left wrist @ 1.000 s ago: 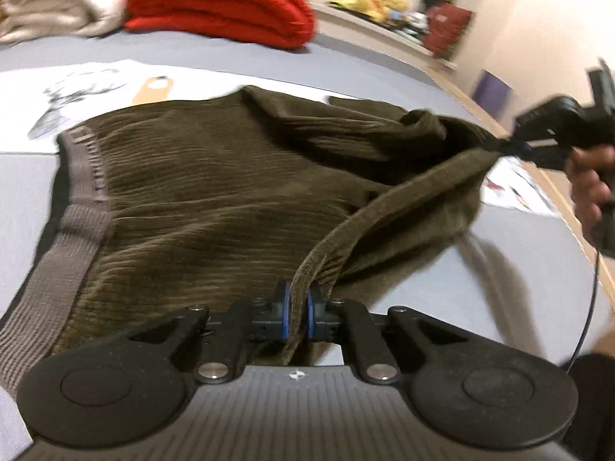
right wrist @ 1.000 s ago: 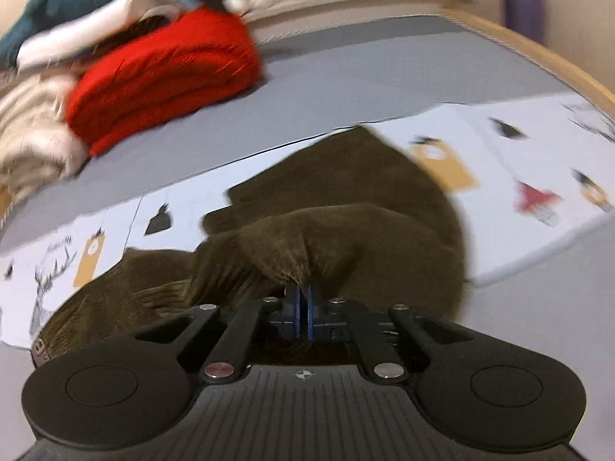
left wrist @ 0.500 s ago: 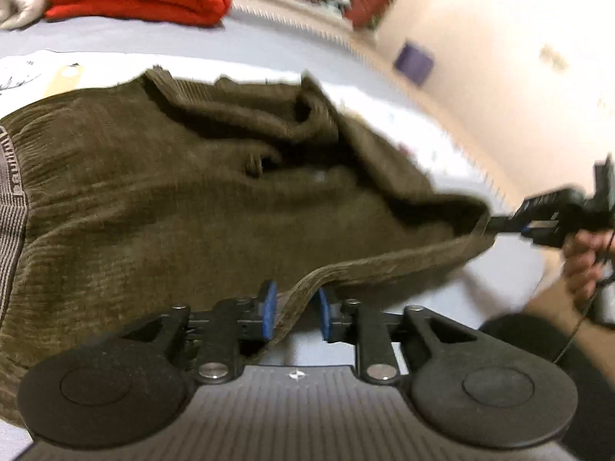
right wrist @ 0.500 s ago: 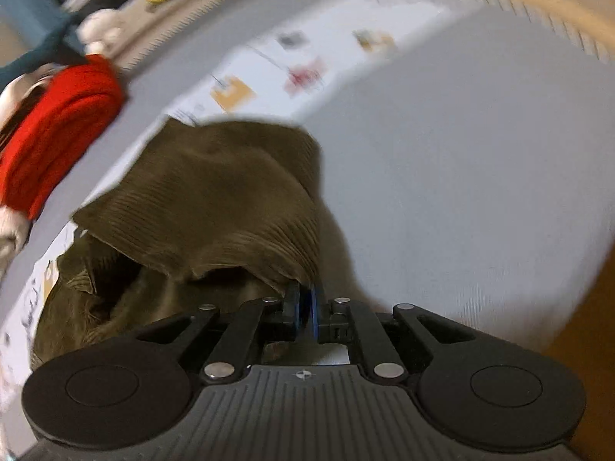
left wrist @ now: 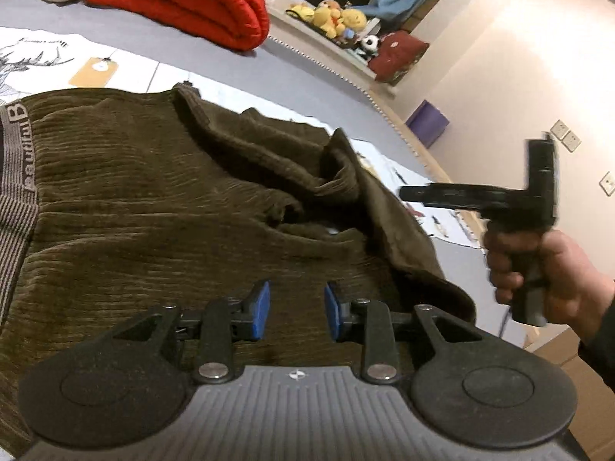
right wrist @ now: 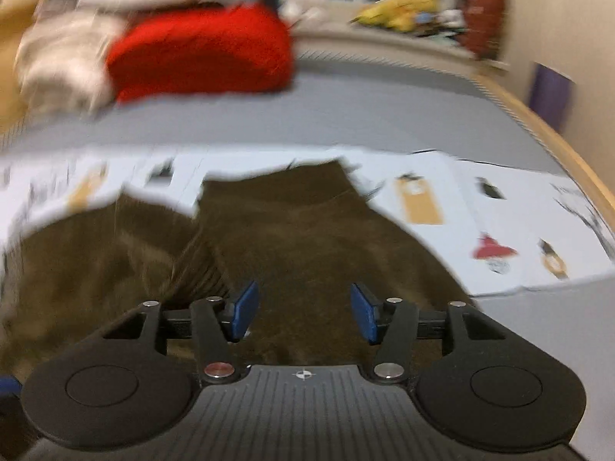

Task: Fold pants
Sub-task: 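Pull the held leg out straight away from the waistband, open right tool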

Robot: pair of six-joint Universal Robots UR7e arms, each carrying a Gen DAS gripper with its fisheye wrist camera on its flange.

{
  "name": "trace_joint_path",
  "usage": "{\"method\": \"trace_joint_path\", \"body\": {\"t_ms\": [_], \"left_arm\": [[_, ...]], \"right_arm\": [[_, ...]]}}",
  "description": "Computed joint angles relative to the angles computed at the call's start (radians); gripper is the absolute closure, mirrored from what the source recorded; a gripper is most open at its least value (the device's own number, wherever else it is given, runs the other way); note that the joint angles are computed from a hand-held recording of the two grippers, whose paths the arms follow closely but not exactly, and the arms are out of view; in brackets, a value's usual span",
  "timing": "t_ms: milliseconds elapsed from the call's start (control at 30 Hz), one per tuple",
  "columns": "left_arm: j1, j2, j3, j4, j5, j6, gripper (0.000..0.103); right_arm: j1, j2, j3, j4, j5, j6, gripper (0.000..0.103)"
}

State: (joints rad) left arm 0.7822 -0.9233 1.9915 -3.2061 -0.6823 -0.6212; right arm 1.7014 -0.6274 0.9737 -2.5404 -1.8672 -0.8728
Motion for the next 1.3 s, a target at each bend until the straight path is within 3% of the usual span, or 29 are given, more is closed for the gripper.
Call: {"method": "trace_joint_path", "body": {"t_ms": [167, 233, 267, 300, 367, 467, 533, 633, 733, 767, 833, 933, 1033, 1100, 1167, 1300], "left_arm": [[0.006, -0.006, 0.005, 0.031, 0.002, -0.031, 0.067], [0.006, -0.007, 0.005, 0.044, 0.004, -0.041, 0.066], [0.008, -0.006, 0.003, 0.050, 0.004, -0.043, 0.066], [0.007, -0.005, 0.002, 0.056, 0.006, -0.044, 0.066], [0.004, -0.006, 0.002, 0.064, 0.014, -0.045, 0.066], [0.003, -0.007, 0.004, 0.073, 0.022, -0.056, 0.066], [0.001, -0.007, 0.003, 0.080, 0.028, -0.063, 0.066], [-0.005, -0.009, 0.004, 0.089, 0.036, -0.071, 0.066], [-0.007, -0.009, 0.002, 0.105, 0.040, -0.077, 0.066], [-0.008, -0.009, 0.001, 0.108, 0.040, -0.076, 0.066], [-0.010, -0.007, 0.000, 0.113, 0.037, -0.069, 0.066], [-0.011, -0.003, -0.005, 0.130, 0.033, -0.062, 0.066], [-0.013, -0.002, -0.008, 0.168, 0.036, -0.075, 0.065], [-0.015, -0.002, -0.007, 0.183, 0.041, -0.085, 0.063], [-0.016, -0.002, -0.007, 0.192, 0.042, -0.091, 0.060], [-0.016, 0.000, -0.014, 0.226, 0.045, -0.096, 0.060]], "right_arm": [[0.019, 0.069, 0.008, -0.045, -0.073, -0.152, 0.036], [0.025, 0.095, 0.010, -0.084, -0.113, -0.224, 0.039], [0.029, 0.104, 0.023, -0.127, -0.134, -0.272, 0.045], [0.032, 0.114, 0.025, -0.166, -0.150, -0.319, 0.062], [0.032, 0.120, 0.016, -0.179, -0.165, -0.355, 0.084], [0.022, 0.099, -0.039, -0.105, -0.124, -0.276, 0.095], [0.010, 0.078, -0.072, -0.084, -0.086, -0.212, 0.095], [-0.032, 0.024, -0.139, -0.028, 0.012, 0.023, 0.095], [-0.109, -0.055, -0.128, -0.116, 0.090, 0.293, 0.095], [-0.136, -0.079, -0.109, -0.173, 0.083, 0.368, 0.095], [-0.193, -0.113, -0.078, -0.280, -0.010, 0.532, 0.095], [-0.272, -0.135, -0.086, -0.205, -0.196, 0.771, 0.095], [-0.347, -0.166, -0.060, -0.084, -0.180, 0.856, 0.094], [-0.379, -0.188, -0.024, -0.100, -0.127, 0.891, 0.094], [-0.398, -0.198, -0.003, -0.135, -0.065, 0.896, 0.093], [-0.391, -0.166, -0.047, -0.136, -0.072, 0.868, 0.095]]}}
